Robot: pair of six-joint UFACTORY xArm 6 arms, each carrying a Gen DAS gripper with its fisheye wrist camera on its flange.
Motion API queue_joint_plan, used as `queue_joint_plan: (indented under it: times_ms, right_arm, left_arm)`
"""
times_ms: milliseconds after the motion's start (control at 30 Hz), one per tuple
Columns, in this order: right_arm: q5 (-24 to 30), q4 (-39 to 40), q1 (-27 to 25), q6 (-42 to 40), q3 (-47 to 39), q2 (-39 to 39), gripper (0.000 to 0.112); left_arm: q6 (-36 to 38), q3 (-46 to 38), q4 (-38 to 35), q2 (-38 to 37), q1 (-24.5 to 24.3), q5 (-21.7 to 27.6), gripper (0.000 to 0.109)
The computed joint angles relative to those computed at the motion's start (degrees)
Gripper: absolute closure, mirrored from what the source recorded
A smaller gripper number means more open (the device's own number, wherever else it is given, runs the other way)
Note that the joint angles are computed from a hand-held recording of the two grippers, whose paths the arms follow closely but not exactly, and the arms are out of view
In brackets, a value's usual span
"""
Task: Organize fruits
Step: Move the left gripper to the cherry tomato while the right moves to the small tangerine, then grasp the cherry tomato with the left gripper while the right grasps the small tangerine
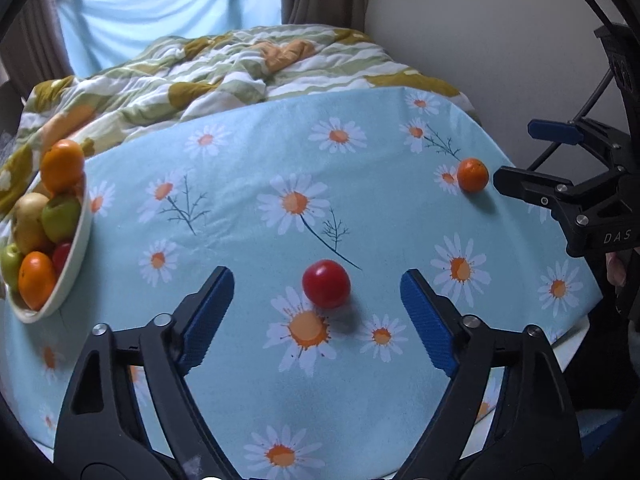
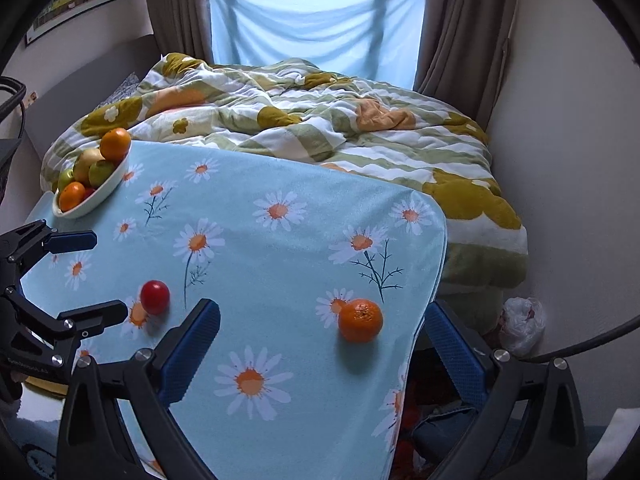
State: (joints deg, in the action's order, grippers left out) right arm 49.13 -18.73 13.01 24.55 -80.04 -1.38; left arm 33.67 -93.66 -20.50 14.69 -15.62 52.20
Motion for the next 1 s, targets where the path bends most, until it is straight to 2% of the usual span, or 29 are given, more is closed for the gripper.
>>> queue_joint_plan:
  times_ms: [67, 133, 200, 267, 300, 433, 467, 500, 600, 833, 900, 1000]
  right_arm:
    - [-0.8, 0.9, -0.7, -2.5, 0.7, 0.4, 0.012]
    - [-0.6, 1.8, -1.4, -4.6, 0.9, 1.2, 0.016]
    - [-0.6, 2.3, -2.0, -6.4, 1.1, 1.8, 0.021]
    - [-0.3, 2.6, -2.4, -7.8, 0.9, 2.5, 0.026]
    - [-0.3, 2.8, -2.6, -8.5, 0.8, 2.8, 0.027]
    - [-0.4, 2.6, -3.1, -11.0, 0.5, 3.6, 0.03]
    - [-0.2, 2.5, -3.2, -11.8, 0.3, 3.9, 0.033]
    - [0.3, 2.5, -3.1, -12.7, -0.1, 4.2, 0.039]
    - [1.2, 2.3, -3.1, -14.8, -0.7, 5.2, 0.047]
    - [3.4, 3.3, -3.4, -16.8, -1.9, 6.5, 0.057]
    - [4.2, 3.6, -3.5, -17.2, -2.5, 7.0, 0.066]
    - [4.5, 2.9, -3.4, -17.0, -2.6, 7.1, 0.069]
  left_arm:
    - [-0.6, 0.8, 0.8, 0.5, -0.6, -0.6, 0.028]
    - [-1.4, 1.3, 1.5, 1.0, -1.1, -0.9, 0.029]
    - [-1.8, 1.6, 1.3, 1.3, -1.3, -1.1, 0.043]
    - [-2.5, 1.5, 2.0, 1.9, -1.5, -1.2, 0.047]
    - [-2.9, 1.6, 2.3, 2.0, -1.6, -1.4, 0.053]
    - [-4.7, 2.3, 3.6, 2.2, -1.8, -2.5, 0.06]
    - [-4.9, 2.5, 4.2, 2.2, -1.9, -2.8, 0.066]
    - [-4.9, 2.6, 4.7, 2.1, -2.1, -3.1, 0.067]
    - [-4.7, 2.3, 4.8, 2.4, -2.1, -3.0, 0.068]
    - [-4.9, 1.6, 4.7, 2.6, -1.9, -2.1, 0.07]
    - [-5.2, 1.3, 4.7, 2.7, -1.8, -1.9, 0.07]
    - [-5.0, 1.5, 4.5, 2.5, -1.5, -1.9, 0.07]
